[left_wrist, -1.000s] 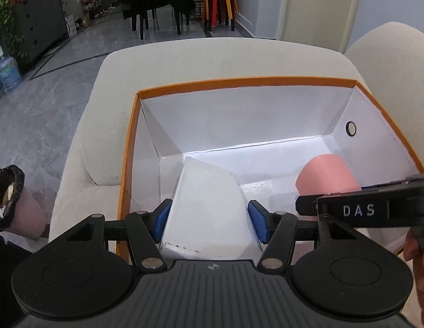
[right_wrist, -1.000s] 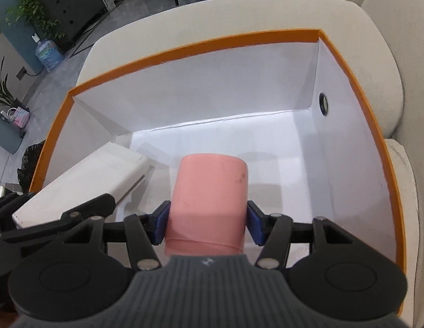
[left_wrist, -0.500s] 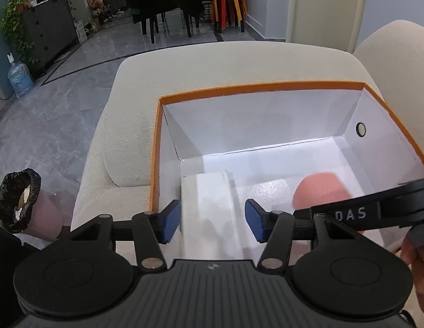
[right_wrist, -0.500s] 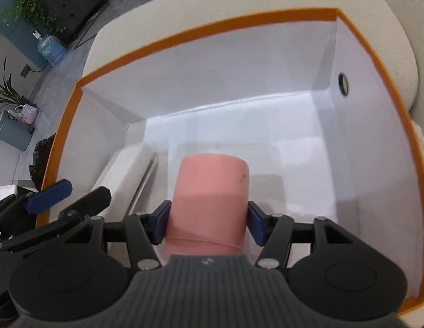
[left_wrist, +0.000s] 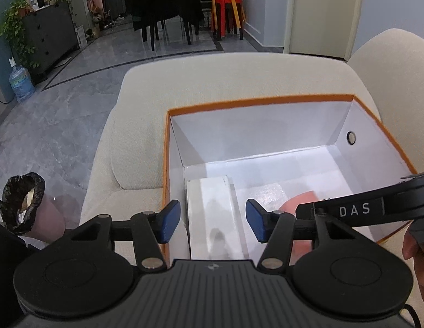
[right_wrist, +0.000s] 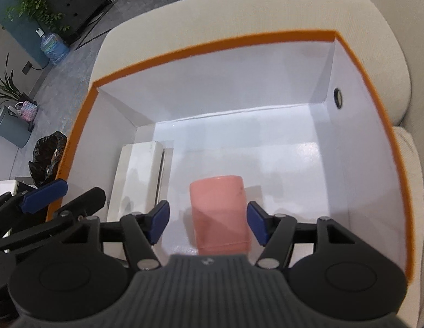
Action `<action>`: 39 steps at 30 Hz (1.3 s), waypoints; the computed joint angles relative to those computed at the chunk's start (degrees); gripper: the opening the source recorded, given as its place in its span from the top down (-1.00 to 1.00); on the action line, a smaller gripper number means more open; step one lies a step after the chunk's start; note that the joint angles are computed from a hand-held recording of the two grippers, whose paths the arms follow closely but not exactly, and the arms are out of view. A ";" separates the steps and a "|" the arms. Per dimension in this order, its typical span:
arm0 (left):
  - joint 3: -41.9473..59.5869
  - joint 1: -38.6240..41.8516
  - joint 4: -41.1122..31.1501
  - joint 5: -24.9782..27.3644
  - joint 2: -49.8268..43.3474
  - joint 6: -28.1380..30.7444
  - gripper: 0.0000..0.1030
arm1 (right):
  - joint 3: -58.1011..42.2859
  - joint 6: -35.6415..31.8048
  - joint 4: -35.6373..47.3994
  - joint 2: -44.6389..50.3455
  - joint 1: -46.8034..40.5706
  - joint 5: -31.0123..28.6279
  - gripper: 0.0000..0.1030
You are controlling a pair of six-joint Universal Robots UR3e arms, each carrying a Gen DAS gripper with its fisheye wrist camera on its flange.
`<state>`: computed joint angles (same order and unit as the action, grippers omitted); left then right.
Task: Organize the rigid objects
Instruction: 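Withdraw both tools from the box back toward the remaining items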
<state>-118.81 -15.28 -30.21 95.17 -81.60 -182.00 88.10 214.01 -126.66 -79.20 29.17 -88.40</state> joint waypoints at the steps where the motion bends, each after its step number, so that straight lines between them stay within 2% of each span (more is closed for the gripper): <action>1: 0.24 -0.12 -0.48 0.07 0.58 -0.03 -0.27 | -0.40 -0.04 0.40 -0.26 0.22 -0.42 -0.21; 9: 1.75 -1.13 -5.62 0.44 6.98 -0.58 -0.27 | -1.78 0.49 3.12 -4.66 2.84 -4.36 -0.22; 12: 1.76 -1.62 -7.59 0.85 9.91 -1.02 -0.34 | -2.26 0.67 5.00 -6.93 4.28 -6.30 -0.23; 20: -1.78 -1.57 -13.00 -0.22 22.16 -1.82 -0.40 | -1.02 3.04 8.80 -16.13 9.73 -11.96 -0.27; 28: -5.00 -1.95 -19.98 -1.43 34.38 -3.09 -0.44 | 4.60 10.78 9.62 -26.20 18.09 -16.13 -0.28; 39: -9.18 -9.71 -23.85 2.59 42.81 -9.49 -0.53 | 9.05 24.09 10.03 -33.48 32.66 -25.02 -0.31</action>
<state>-128.00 -24.99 -54.05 97.77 -38.80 -191.49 97.14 238.10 -116.63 -112.67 61.83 -113.42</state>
